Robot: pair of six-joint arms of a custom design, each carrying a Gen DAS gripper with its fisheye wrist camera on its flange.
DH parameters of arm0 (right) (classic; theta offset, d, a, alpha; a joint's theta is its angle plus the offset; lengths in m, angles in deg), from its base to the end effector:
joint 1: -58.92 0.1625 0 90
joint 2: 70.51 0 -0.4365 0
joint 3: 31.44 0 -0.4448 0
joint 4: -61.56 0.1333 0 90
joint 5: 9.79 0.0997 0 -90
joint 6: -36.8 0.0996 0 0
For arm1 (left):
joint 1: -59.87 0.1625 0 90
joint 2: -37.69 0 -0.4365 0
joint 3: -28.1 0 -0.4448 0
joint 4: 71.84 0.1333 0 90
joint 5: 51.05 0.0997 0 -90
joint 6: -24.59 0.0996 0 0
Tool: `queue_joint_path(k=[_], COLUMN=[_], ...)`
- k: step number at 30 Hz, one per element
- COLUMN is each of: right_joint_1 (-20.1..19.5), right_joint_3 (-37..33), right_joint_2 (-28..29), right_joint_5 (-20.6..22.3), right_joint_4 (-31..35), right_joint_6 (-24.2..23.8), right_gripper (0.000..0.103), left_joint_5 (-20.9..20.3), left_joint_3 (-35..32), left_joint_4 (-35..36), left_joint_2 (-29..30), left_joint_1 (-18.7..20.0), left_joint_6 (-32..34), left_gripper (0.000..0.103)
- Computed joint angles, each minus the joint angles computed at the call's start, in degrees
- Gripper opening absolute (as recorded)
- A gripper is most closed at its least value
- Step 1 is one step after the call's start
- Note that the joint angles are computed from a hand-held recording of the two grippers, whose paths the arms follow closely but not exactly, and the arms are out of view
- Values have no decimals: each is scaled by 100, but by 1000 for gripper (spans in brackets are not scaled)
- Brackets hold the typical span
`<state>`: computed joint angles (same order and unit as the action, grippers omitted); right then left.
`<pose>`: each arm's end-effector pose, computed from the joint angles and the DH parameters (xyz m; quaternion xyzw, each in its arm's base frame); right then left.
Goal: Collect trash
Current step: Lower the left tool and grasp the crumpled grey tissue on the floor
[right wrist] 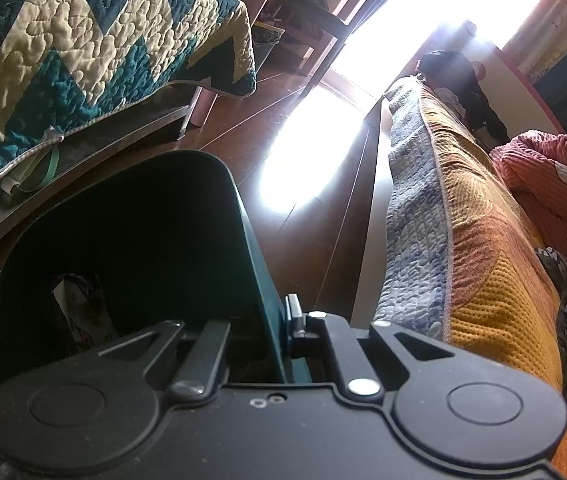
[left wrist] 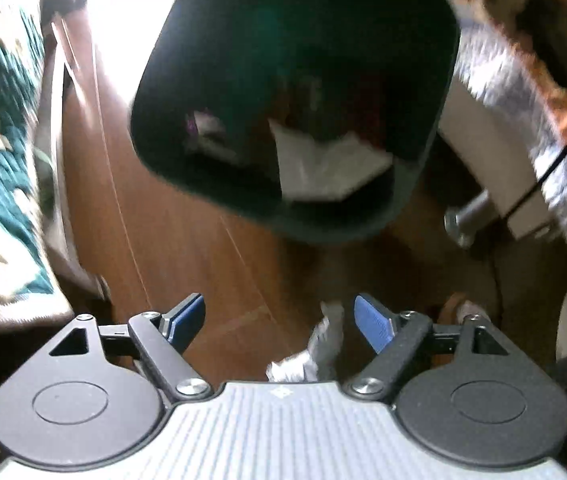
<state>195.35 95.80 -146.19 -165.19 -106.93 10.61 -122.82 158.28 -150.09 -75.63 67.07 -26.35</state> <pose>0.3860 -0.3082 0.2452 0.3832 -0.7340 0.2852 0.4828 -0.2722 -0.2001 0.3035 0.3002 0.9093 -0.0453 0.2847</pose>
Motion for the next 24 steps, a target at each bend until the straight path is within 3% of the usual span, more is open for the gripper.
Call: queue_joint_path(k=[5,11,20,22,24], right_joint_1=[-6,-34,-170,-192,-197], right_joint_3=[-17,-20,42,87,102], right_joint_2=[20,18,-93,-118,-133], right_joint_5=[2,3,-35,-49,-56], right_joint_4=[-31,-86,105,114,142], right_joint_6=[-10,-59,171,192,221], right_gripper=[8,8,7,7,7], left_joint_5=[-458,-785,-771,-762,-795], left_joint_3=[577,1307,1762,1829,1849], left_joint_4=[-277,-1194,-1948,-2029,-2077], left_joint_2=[48,452,1335,1398,1459], left_joint_1=[130,234,500,381,342], left_joint_6=[217,683,988,1162,1230], left_gripper=[82,82,81,81,68])
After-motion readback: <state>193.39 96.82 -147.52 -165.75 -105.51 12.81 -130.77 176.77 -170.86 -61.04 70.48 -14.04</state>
